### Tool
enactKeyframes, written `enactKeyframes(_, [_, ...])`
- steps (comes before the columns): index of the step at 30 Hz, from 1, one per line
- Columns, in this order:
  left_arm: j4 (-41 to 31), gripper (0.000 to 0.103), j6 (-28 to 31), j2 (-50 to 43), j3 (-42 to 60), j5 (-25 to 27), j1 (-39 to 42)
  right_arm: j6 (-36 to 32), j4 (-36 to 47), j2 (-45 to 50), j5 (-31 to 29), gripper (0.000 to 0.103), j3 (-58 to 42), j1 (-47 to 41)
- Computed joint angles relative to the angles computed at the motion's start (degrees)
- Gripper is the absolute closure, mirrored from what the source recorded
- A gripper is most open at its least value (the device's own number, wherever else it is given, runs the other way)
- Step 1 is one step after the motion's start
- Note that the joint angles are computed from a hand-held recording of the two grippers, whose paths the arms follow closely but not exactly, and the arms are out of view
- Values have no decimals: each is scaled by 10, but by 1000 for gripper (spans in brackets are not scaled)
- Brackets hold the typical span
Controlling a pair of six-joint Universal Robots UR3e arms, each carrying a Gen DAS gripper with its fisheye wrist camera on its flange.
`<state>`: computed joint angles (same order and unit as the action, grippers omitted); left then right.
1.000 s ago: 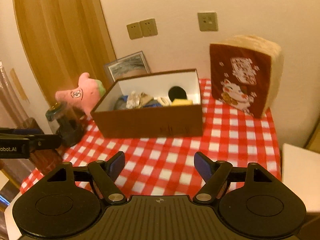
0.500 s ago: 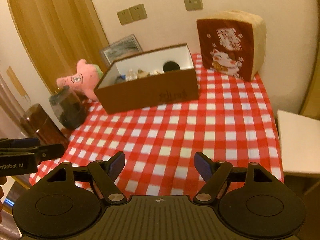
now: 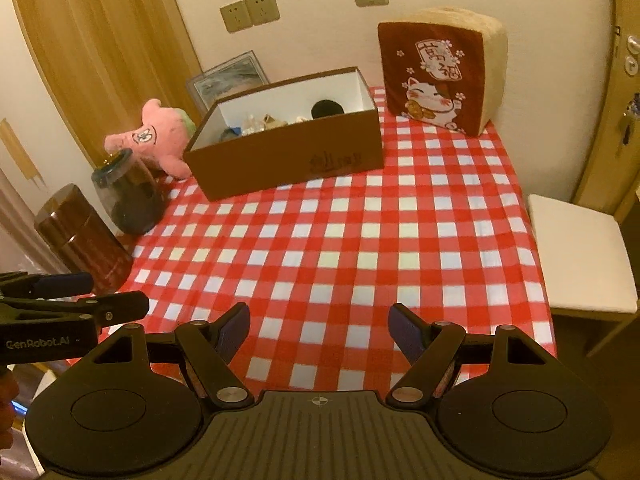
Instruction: Organize soft objects
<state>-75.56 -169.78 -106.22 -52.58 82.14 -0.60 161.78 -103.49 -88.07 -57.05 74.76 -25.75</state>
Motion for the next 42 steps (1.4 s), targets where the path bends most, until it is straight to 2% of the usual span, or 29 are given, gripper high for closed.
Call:
enactKeyframes(14, [-19,25,49,52,-60,-47,46,48,6,-47,-42,27,23,39])
enactKeyframes(42, [-22,25,50,57,-57,-57,46,49,9,-51,-46,27,27,39])
